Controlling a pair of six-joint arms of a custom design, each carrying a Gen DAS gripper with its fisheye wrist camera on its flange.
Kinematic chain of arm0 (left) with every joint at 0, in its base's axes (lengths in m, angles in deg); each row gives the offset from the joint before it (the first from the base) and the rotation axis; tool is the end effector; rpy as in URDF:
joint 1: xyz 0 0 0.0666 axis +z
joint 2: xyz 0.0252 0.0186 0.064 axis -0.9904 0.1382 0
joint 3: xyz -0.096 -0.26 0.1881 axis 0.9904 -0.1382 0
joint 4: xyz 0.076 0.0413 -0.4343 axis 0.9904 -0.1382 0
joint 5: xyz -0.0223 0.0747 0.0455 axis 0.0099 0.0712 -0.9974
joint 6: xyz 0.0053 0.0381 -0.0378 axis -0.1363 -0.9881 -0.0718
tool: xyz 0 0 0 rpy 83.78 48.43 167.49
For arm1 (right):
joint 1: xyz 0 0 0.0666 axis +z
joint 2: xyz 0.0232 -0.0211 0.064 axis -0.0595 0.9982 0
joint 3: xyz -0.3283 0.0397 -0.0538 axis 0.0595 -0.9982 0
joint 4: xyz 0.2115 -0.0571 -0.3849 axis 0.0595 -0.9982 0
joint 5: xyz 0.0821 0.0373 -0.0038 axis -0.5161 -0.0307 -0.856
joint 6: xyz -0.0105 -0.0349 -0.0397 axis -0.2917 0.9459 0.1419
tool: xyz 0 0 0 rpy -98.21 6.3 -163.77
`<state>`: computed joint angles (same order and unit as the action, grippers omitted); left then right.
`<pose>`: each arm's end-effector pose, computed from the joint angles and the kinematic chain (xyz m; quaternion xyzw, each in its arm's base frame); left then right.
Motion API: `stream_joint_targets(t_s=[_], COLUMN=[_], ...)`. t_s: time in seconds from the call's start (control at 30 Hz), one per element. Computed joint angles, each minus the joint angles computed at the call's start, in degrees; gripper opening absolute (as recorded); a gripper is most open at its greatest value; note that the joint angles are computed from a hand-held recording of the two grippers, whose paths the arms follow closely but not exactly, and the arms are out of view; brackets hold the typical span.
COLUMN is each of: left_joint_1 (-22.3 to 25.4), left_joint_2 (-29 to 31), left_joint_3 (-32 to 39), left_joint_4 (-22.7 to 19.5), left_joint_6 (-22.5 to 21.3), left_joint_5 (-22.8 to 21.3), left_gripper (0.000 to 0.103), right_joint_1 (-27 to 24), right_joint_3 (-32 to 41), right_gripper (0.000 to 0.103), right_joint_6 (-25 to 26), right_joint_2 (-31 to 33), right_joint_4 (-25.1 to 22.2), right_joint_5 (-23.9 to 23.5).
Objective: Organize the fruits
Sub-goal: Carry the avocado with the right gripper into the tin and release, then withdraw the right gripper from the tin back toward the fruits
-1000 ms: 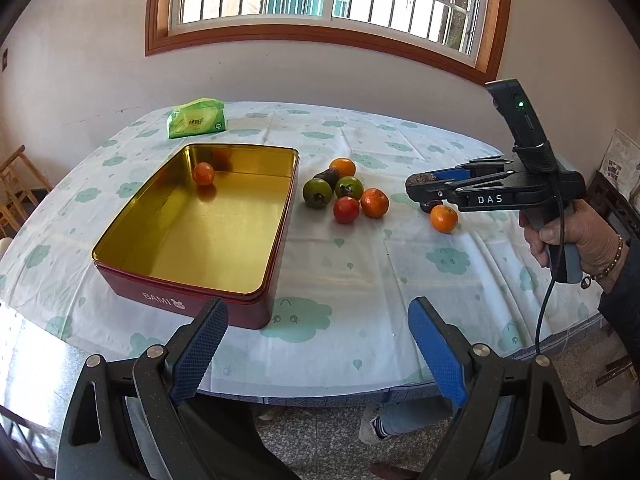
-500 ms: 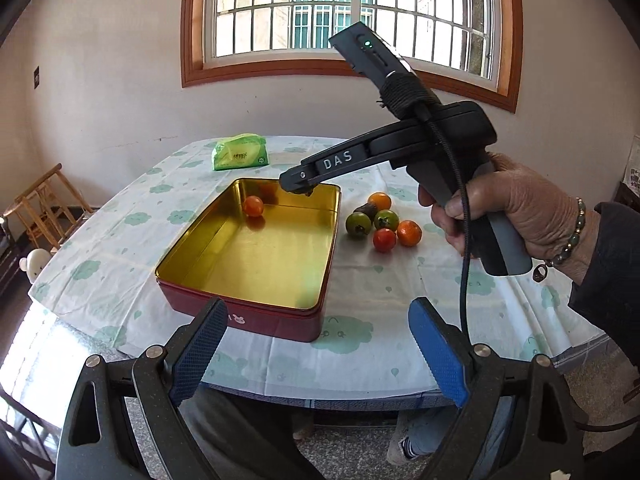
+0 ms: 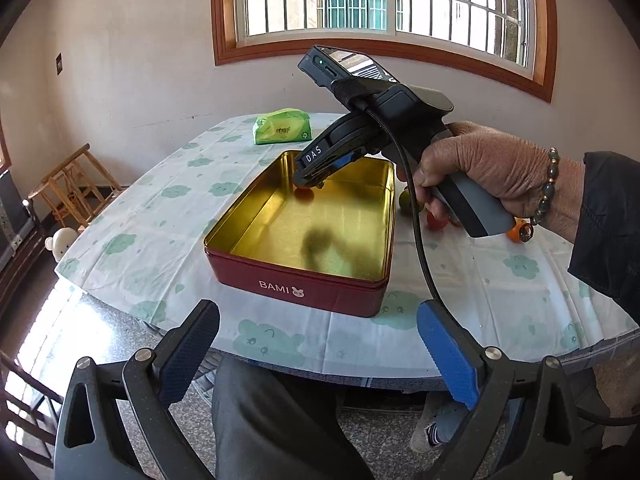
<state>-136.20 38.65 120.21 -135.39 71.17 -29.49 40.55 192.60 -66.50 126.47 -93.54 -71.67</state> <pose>0.2674 -0.3407 0.3535 0.1057 0.9058 -0.0443 0.4079 0.4801 0.4602 0.3649 -0.2513 0.9290 0.1116 0.2478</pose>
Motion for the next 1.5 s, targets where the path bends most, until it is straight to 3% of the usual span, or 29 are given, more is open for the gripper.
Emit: stream_joint_targets(t_s=[0.5, 0.83, 1.17, 1.33, 1.5], left_joint_1=[1.8, 2.6, 2.1, 1.8, 0.8], left_joint_2=[0.0, 0.6, 1.2, 1.7, 2.6], left_joint_3=[-0.8, -0.7, -0.1, 0.5, 1.3], left_joint_4=[-2.1, -3.6, -4.6, -5.1, -5.3], left_joint_6=[2.7, 4.0, 4.4, 4.4, 3.6], left_joint_5=[2.5, 3.9, 3.4, 3.3, 2.7], left_gripper=[0.098, 0.098, 0.098, 0.098, 0.098], right_joint_1=[0.4, 0.3, 0.5, 0.9, 1.1], right_joint_3=[11.2, 10.0, -1.1, -14.8, -30.3], right_gripper=[0.042, 0.042, 0.046, 0.050, 0.053], right_joint_6=[-3.3, -5.8, -6.9, -8.7, -10.4], right_joint_2=[9.0, 8.3, -1.0, -12.5, -26.4], right_joint_4=[-6.2, -2.7, 8.9, 18.1, 23.1], right_joint_5=[0.7, 0.4, 0.4, 1.1, 4.4])
